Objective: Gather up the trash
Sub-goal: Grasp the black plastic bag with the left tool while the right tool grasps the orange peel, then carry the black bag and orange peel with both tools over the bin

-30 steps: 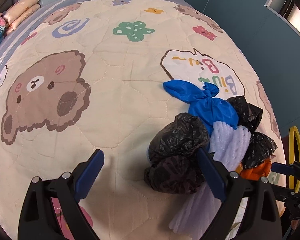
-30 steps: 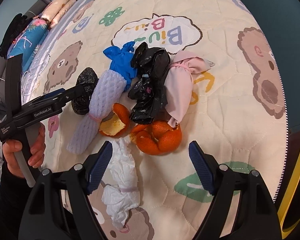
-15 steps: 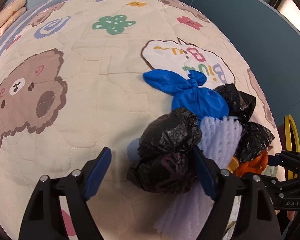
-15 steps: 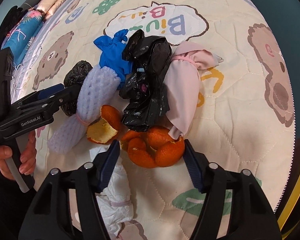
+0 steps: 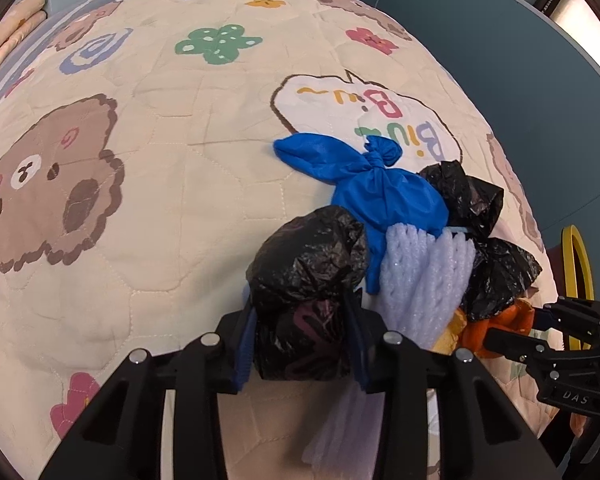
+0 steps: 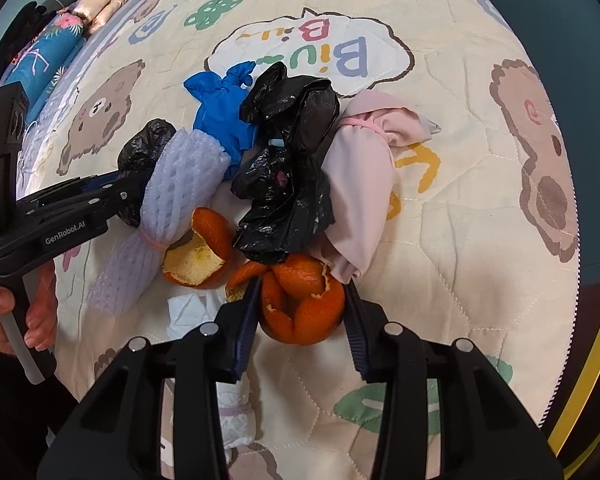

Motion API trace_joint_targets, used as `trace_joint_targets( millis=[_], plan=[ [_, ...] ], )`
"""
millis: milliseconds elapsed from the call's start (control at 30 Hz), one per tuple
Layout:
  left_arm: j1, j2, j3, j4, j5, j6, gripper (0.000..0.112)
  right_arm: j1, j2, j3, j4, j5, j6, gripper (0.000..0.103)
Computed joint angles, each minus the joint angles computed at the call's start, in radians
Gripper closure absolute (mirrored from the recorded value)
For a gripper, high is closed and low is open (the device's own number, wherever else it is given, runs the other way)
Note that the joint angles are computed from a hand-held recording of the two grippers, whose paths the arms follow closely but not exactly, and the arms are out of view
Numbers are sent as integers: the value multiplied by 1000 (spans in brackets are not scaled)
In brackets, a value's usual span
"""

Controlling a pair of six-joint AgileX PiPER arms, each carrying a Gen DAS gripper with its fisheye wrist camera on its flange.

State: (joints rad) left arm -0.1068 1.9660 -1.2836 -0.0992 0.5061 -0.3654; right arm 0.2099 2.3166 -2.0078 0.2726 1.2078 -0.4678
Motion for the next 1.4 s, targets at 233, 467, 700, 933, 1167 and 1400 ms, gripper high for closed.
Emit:
trace_joint_targets(
  millis=[233, 467, 700, 933, 1167, 1400],
  plan=[
    [27, -94, 83, 11, -11, -22, 76, -29, -72, 70, 29, -11, -40, 66],
    [36, -190, 166, 67, -11, -82, 76, -60, -149, 147, 50, -27, -80, 66],
    [32, -238, 204, 90, 1, -126, 76, -95, -203, 207, 67, -36, -105, 66],
    [-7, -278, 216, 136, 17, -195, 76, -140, -251, 249, 85, -35, -134, 66],
    [-70, -304, 194, 182, 53, -259, 76, -188, -290, 274, 108, -30, -165, 66],
    [-131, -292, 143, 193, 91, -296, 76, -240, -322, 294, 122, -27, -193, 66]
  ],
)
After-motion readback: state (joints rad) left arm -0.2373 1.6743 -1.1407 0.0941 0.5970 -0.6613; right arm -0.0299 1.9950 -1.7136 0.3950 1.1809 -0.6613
